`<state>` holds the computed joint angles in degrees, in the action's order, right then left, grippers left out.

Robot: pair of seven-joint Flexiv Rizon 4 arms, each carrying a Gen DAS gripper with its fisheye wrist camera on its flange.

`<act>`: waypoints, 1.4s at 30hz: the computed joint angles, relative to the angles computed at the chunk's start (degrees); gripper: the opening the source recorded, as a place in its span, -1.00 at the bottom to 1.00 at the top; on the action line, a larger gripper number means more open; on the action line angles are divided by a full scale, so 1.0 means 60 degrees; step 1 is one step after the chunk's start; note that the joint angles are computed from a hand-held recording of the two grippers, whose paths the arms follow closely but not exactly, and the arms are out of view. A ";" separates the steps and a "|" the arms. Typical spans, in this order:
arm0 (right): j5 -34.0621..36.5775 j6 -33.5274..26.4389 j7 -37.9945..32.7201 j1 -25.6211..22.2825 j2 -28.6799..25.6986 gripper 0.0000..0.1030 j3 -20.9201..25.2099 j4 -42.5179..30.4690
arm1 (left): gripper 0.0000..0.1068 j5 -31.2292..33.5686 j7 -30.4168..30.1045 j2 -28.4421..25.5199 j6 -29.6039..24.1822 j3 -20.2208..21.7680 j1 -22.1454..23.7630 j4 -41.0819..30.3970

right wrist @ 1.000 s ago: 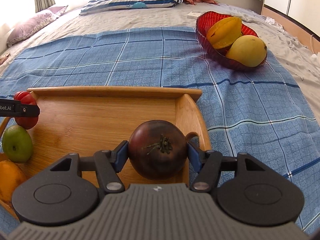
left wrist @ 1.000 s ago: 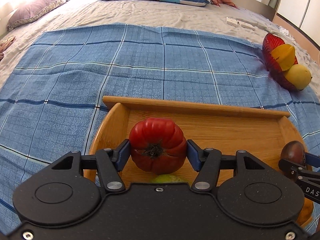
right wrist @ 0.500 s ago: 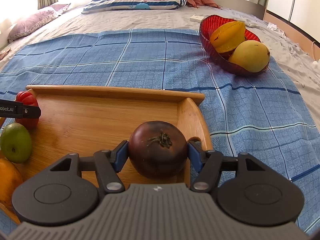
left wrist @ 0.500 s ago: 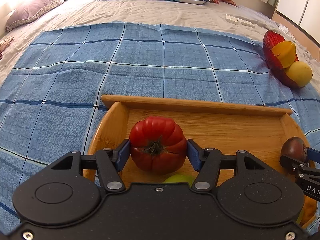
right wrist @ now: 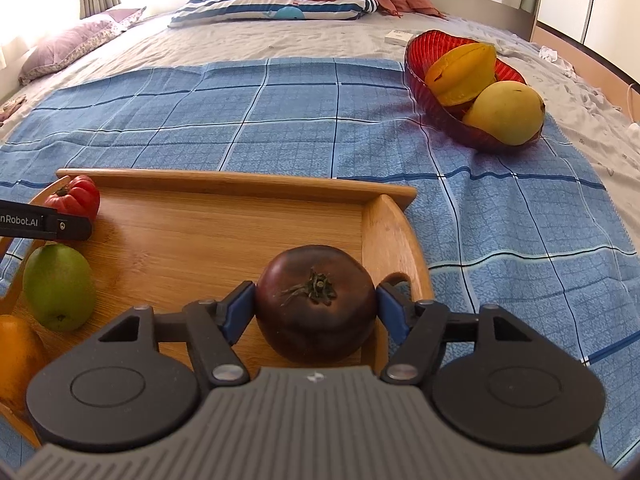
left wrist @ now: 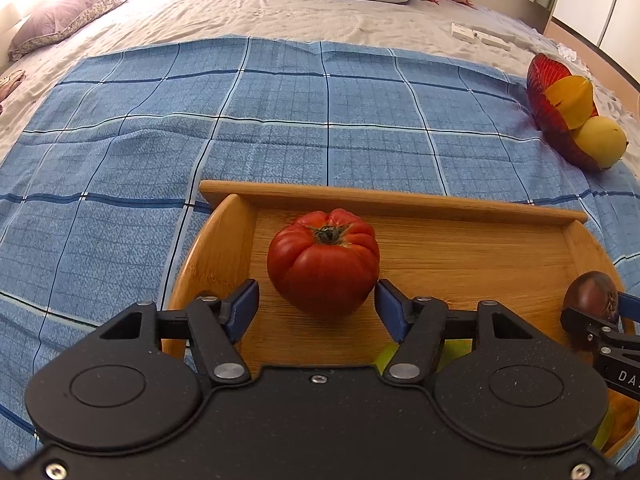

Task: Organize fruits
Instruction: 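Open the left tool releasing the tomato while the right tool releases the purple fruit, then move both open tools back toward the brown dates beside the tray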

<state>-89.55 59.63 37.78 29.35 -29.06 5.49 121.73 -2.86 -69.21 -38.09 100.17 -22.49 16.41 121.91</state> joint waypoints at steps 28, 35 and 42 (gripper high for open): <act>-0.0727 -0.0768 0.0725 0.0110 0.0706 0.82 0.0385 0.0544 | 0.60 0.2085 -0.0782 0.0515 0.1547 -0.1126 0.1992 0.1209; -0.0975 -0.1240 0.0900 0.0261 0.1066 0.85 0.0616 0.0826 | 0.63 0.3501 -0.1127 0.0571 0.2107 -0.2357 0.3676 0.2064; -0.1163 -0.2409 0.1241 0.0773 0.1457 0.89 0.0945 0.1223 | 0.66 0.4993 -0.1361 0.0561 0.3235 -0.2786 0.4775 0.3030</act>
<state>-96.53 45.18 45.23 33.99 -20.31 11.16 129.07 27.10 -77.38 -34.73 119.59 -39.20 45.06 140.09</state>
